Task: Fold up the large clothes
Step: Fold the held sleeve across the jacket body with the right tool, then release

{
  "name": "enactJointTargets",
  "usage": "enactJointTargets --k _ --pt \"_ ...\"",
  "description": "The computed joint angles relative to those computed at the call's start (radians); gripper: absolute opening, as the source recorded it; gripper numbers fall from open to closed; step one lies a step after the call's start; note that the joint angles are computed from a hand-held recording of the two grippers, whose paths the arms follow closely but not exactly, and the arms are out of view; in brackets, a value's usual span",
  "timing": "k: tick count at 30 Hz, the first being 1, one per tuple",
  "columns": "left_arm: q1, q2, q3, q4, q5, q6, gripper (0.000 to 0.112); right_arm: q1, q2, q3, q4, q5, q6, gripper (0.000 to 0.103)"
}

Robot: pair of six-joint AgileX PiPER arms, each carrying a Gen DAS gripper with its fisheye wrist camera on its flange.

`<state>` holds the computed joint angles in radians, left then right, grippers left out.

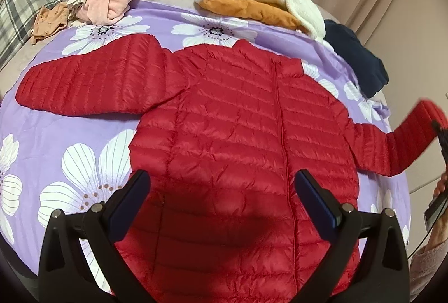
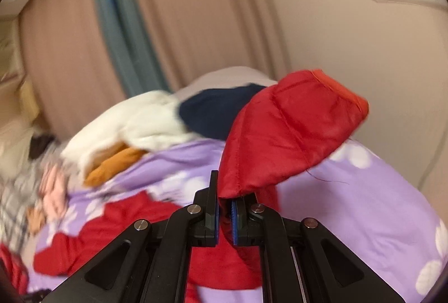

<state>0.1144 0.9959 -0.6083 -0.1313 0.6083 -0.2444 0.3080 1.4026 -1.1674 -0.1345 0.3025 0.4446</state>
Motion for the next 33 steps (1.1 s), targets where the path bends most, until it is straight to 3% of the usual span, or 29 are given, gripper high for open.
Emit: enactJointTargets --k 4,9,17,22,25,29,33 --pt "0.140 -0.023 0.011 -0.163 0.027 0.205 0.103 0.176 0.106 -0.131 -0.213 0.065 0.133 0.008" --pt "0.453 0.005 0.026 -0.449 0.110 0.580 0.103 0.371 0.277 -0.294 -0.393 0.152 0.197 0.008" --pt "0.819 0.171 0.006 -0.670 0.187 0.923 0.103 0.597 0.581 -0.533 -0.437 0.275 0.120 0.008" --pt "0.979 0.359 -0.057 -0.769 0.245 1.047 0.103 0.641 0.731 -0.657 -0.302 0.382 -0.060 0.008" --pt "1.029 0.466 -0.106 -0.806 0.271 1.065 0.103 0.631 0.764 -0.681 -0.201 0.435 -0.159 0.021" --pt "1.085 0.602 -0.164 -0.877 0.335 1.088 0.103 0.572 0.639 -0.559 0.071 0.346 -0.370 0.057" --pt "1.109 0.716 -0.214 -0.984 0.414 1.123 0.103 0.507 0.546 -0.470 0.373 0.234 -0.609 0.059"
